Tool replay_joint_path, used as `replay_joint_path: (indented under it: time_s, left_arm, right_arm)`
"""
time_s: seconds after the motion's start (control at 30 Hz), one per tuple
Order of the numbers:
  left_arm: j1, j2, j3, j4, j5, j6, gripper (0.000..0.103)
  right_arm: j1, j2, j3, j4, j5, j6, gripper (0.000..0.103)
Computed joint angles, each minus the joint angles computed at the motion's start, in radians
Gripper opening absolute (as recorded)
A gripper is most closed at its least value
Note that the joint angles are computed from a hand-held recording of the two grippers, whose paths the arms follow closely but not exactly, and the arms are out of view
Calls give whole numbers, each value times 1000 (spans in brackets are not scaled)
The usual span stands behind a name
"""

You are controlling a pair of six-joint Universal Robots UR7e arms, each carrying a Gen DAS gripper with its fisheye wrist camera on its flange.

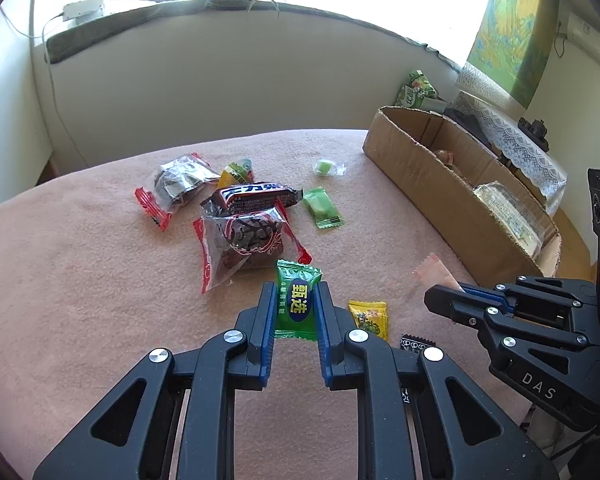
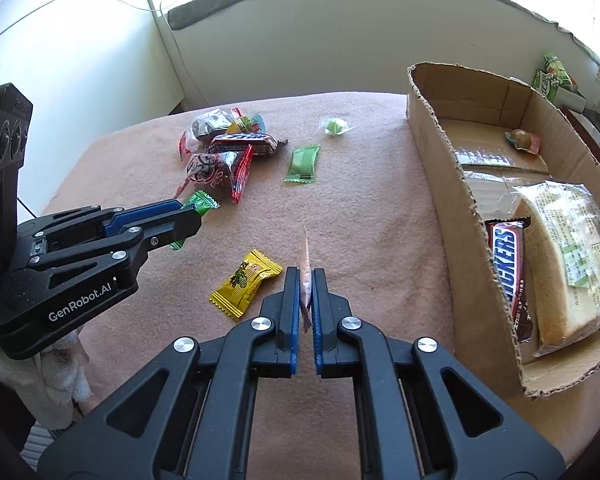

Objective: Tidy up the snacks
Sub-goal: 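Carry both candies over the box and open the right gripper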

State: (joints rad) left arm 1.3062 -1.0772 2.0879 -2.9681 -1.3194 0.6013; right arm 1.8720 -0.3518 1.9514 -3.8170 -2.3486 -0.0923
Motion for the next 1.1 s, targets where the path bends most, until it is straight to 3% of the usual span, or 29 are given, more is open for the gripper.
replay_joint_path:
  time_s: [0.53, 0.73, 1.1]
  left_arm:
    - [-101, -24, 80, -42, -105, -73, 17]
    - [-150, -10, 106, -56, -142, -99, 17]
    - [-222, 63, 110, -72, -167, -140, 17]
  right_arm:
    - [61, -110, 116, -133, -22, -68, 5]
    - [37, -170, 149, -161, -42, -126, 5]
    - [-46, -309, 210, -144, 15, -171, 5]
